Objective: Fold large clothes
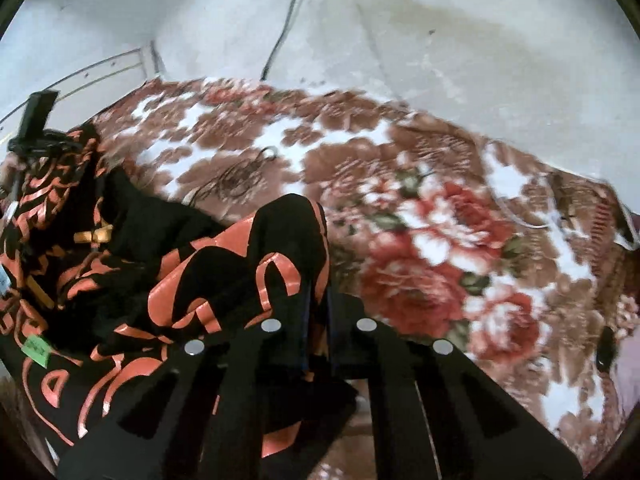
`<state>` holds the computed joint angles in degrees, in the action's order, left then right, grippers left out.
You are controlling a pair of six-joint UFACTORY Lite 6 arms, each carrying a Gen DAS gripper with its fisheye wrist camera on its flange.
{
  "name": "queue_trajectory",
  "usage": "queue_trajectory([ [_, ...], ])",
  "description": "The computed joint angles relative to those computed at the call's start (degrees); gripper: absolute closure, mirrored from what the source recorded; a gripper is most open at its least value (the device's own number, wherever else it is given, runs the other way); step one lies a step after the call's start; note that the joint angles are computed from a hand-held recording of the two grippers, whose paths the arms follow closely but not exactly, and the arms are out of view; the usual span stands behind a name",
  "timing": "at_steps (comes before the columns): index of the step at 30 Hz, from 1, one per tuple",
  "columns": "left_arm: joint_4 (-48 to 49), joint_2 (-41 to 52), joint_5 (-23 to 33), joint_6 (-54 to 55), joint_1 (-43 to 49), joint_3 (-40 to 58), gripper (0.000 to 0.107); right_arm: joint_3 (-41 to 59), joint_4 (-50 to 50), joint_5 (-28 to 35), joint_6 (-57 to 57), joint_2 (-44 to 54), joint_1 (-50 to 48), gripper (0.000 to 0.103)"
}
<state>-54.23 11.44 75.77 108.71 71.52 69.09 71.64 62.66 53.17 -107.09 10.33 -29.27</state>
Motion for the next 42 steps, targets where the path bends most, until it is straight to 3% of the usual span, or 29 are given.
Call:
queue_trajectory([
  [3,-2.3,5.6,9.8,-4.6,5.8,10.6,0.098,5.6,-0.3,3.1,5.2,2.0,-3.6,0.096],
  [4,-2.9,8.5,10.1,-6.8,6.6,13.9,0.098,8.0,-1.4,2.9,7.5,3.9,-3.9,0.096],
  [7,-1.9,13.5,2.4,-10.1,4.9,16.3,0.098,10.3,-5.3,-6.3,12.3,9.8,-0.5,0.096],
  [8,-1.0,14.5,-1.3,-9.0,3.6,14.6,0.098,9.8,-5.2,-10.6,12.0,11.6,0.5,0.102],
  [12,-0.3,18.3,-13.2,-5.3,-0.6,8.2,0.096,9.9,-2.2,-15.3,9.1,19.2,1.3,0.102],
  [14,-1.0,20.8,-16.5,-4.1,-1.4,7.5,0.082,7.7,-1.5,-17.9,6.9,20.2,1.9,0.102],
  [18,-2.7,21.4,-18.9,-3.9,0.2,8.0,0.034,1.0,2.2,-17.1,2.7,14.1,1.6,0.099],
  [19,-2.7,20.8,-19.4,-3.7,0.6,8.5,0.027,-1.8,3.6,-17.5,1.2,10.6,2.1,0.087],
  [20,-2.4,20.2,-19.3,-3.2,1.1,8.6,0.026,-4.3,4.3,-17.2,0.1,7.3,2.5,0.064],
  [22,-2.2,17.0,-19.0,-2.4,2.9,7.7,0.025,-10.4,7.4,-16.9,-1.5,-1.4,3.9,0.036],
  [24,-2.5,13.7,-18.9,-1.9,4.4,5.9,0.02,-14.3,6.9,-17.4,2.0,-7.8,6.9,0.03],
  [26,-4.0,7.4,-20.1,0.6,6.3,0.6,0.019,-21.1,8.4,-23.1,4.6,-15.8,12.7,0.013],
  [30,-6.7,-7.3,-18.7,6.5,10.7,-14.1,0.009,-33.2,8.7,-33.6,10.6,-28.2,26.8,0.008],
  [32,-5.0,-14.2,-13.9,5.4,13.1,-21.0,0.009,-38.2,9.2,-40.7,13.8,-33.0,35.4,0.006],
  [34,-3.5,-21.8,-12.0,4.5,13.6,-29.3,0.009,-42.5,11.4,-50.6,14.3,-35.5,45.5,0.005],
  [36,-3.1,-28.9,-14.0,5.5,11.5,-37.1,0.009,-45.0,7.8,-60.5,18.9,-33.9,52.6,0.005],
  [39,-3.0,-36.6,-20.4,7.0,6.8,-45.7,0.009,-47.4,-8.4,-62.6,33.1,-30.8,50.8,0.005],
  [42,-4.5,-33.0,-25.5,10.9,5.2,-47.3,0.008,-49.0,-26.4,-59.6,49.5,-30.6,44.3,0.005],
])
